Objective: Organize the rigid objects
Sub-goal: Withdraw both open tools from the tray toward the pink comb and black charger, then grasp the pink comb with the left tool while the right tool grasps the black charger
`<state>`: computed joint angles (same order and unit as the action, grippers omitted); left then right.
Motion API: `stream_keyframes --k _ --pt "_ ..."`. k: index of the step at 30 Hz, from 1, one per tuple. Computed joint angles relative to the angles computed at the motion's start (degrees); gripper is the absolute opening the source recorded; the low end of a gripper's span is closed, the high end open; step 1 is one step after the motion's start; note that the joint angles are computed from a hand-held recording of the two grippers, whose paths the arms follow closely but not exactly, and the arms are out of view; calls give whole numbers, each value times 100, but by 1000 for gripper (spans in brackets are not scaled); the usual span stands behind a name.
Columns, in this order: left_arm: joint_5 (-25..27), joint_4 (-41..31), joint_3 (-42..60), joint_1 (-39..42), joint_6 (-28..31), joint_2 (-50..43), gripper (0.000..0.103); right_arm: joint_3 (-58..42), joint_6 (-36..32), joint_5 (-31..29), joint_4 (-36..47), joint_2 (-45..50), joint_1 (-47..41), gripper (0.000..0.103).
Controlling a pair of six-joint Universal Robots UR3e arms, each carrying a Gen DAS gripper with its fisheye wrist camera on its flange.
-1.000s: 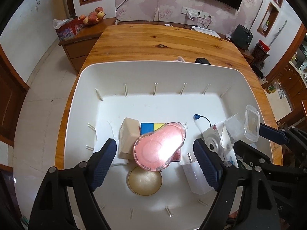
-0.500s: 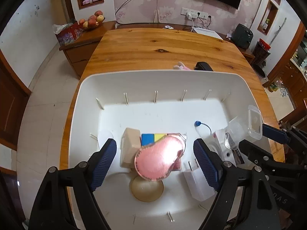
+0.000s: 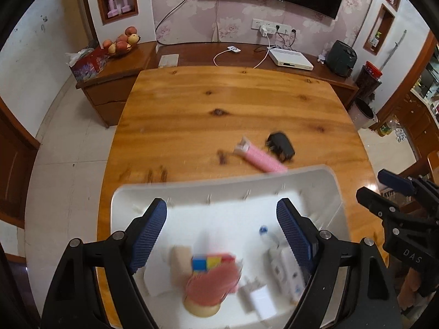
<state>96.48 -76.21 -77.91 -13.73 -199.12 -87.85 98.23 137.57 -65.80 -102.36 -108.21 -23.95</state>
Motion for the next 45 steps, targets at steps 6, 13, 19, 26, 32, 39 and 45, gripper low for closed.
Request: stream_keyframes --k 6,13,19,26,32,39,45 --pt "-207 -383 1607 97 -312 -1377 85 -1857 397 -286 -77 1837 537 62" --pt "-752 -856 2699 405 -830 -2566 85 -3516 604 -478 461 3516 962 62" --pt "-1248 -761 2658 672 -1289 -3031 85 -3976 705 -773 395 4389 1283 62" --pt "-1681 -613 2558 829 -1697 -3327 84 -4416 686 -1014 378 5281 1582 62" --pt "-1847 -817 2908 823 -1741 -3663 84 -4463 508 -1159 284 5625 1786 62" --pt "-1864 -1003 3248 807 -1778 -3939 84 -4056 413 -1045 -129 5550 1739 41" --pt "-1715 -1448 3798 719 -1829 -4281 84 -3775 586 -971 -326 5408 1538 37"
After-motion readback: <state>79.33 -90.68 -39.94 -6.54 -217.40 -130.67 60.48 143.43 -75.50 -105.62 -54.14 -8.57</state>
